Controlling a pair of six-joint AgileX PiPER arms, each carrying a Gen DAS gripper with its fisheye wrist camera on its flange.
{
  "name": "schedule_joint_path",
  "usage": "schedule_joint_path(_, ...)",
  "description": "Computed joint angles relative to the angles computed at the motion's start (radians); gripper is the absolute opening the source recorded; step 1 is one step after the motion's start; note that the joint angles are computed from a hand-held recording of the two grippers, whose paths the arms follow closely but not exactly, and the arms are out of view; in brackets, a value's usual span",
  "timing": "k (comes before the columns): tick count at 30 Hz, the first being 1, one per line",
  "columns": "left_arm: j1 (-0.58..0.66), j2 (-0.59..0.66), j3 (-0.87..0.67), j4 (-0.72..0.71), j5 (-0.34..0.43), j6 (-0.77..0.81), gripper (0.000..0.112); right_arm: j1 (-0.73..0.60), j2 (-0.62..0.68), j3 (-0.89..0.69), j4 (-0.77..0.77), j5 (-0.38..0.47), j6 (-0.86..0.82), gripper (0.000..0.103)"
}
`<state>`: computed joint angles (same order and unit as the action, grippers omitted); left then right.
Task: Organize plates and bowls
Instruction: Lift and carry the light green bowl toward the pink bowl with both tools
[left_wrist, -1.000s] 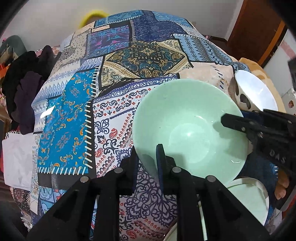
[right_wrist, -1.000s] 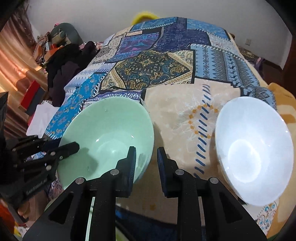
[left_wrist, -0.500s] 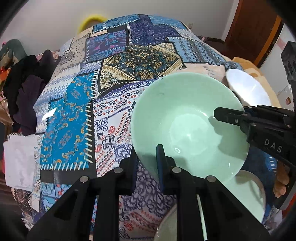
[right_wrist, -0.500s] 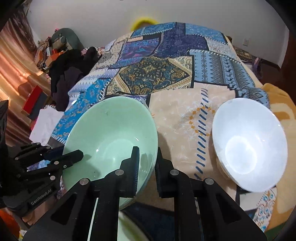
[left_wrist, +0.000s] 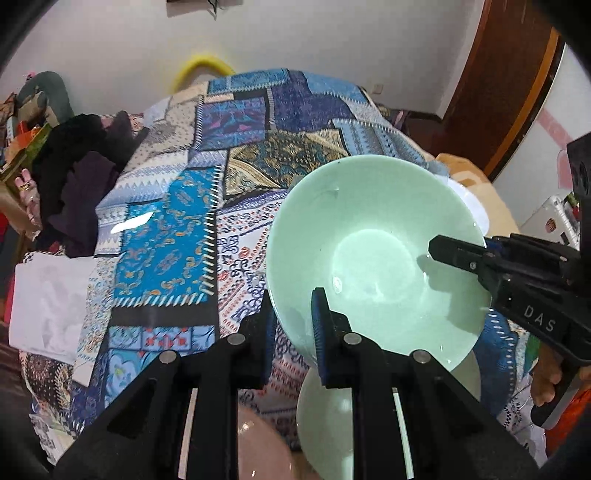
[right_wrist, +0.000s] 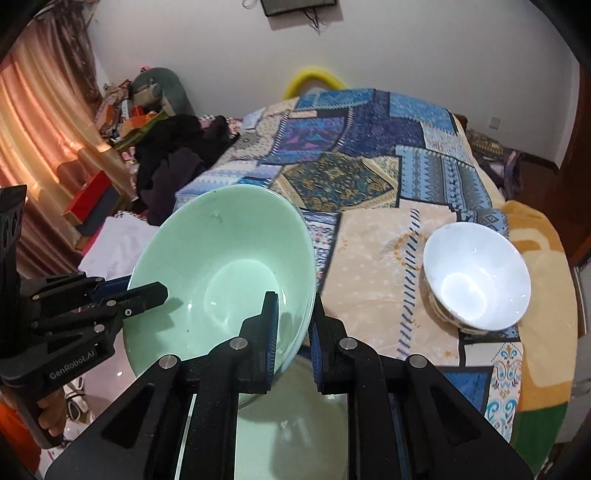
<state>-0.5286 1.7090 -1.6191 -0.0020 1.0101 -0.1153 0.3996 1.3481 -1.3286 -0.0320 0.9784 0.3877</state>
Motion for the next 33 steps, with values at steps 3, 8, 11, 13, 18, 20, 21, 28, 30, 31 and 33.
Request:
schedule_joint_path(3, 0.009, -0.083, 0.058, 0.002, -0.005, -0.006, 0.018, 0.053, -0.019, -0.004, -0.031, 0.008, 0.044, 0.014)
schedule_joint_path(8, 0.026, -0.200, 0.144, 0.005, -0.008, -0.013, 0.018, 0.145, -0.034, -0.013, -0.085, 0.015, 0.121, 0.014)
schedule_joint_path(11, 0.041, -0.266, 0.196, 0.002, -0.008, -0.016, 0.018, 0.193, -0.039, -0.010, -0.110, 0.010, 0.160, 0.014)
schedule_joint_path(13, 0.053, -0.308, 0.232, 0.003, -0.007, -0.018, 0.018, 0.222, -0.040, -0.008, -0.123, 0.007, 0.181, 0.014)
schedule_joint_path(18, 0.087, -0.395, 0.317, -0.002, -0.004, -0.024, 0.018, 0.274, -0.036, 0.010, -0.123, -0.018, 0.218, 0.014)
schedule_joint_path(20, 0.107, -0.424, 0.347, -0.007, -0.002, -0.019, 0.018, 0.299, -0.027, 0.014, -0.126, -0.029, 0.238, 0.014)
schedule_joint_path(21, 0.118, -0.439, 0.365, -0.009, -0.001, -0.017, 0.018, 0.308, -0.021, 0.014, -0.123, -0.033, 0.242, 0.014)
schedule_joint_path(28, 0.227, -0.497, 0.458, -0.068, -0.004, 0.049, 0.018, 0.363, 0.030, 0.017, -0.105, -0.062, 0.260, 0.014)
schedule_joint_path(30, 0.259, -0.510, 0.487, -0.083, -0.007, 0.072, 0.018, 0.376, 0.044, 0.020, -0.100, -0.071, 0.265, 0.014)
schedule_joint_path(31, 0.270, -0.516, 0.500, -0.087, -0.009, 0.079, 0.018, 0.379, 0.058, 0.018, -0.091, -0.078, 0.259, 0.014)
schedule_joint_path(33, 0.298, -0.520, 0.523, -0.099, -0.016, 0.098, 0.018, 0.386, 0.077, 0.015, -0.080, -0.084, 0.254, 0.014)
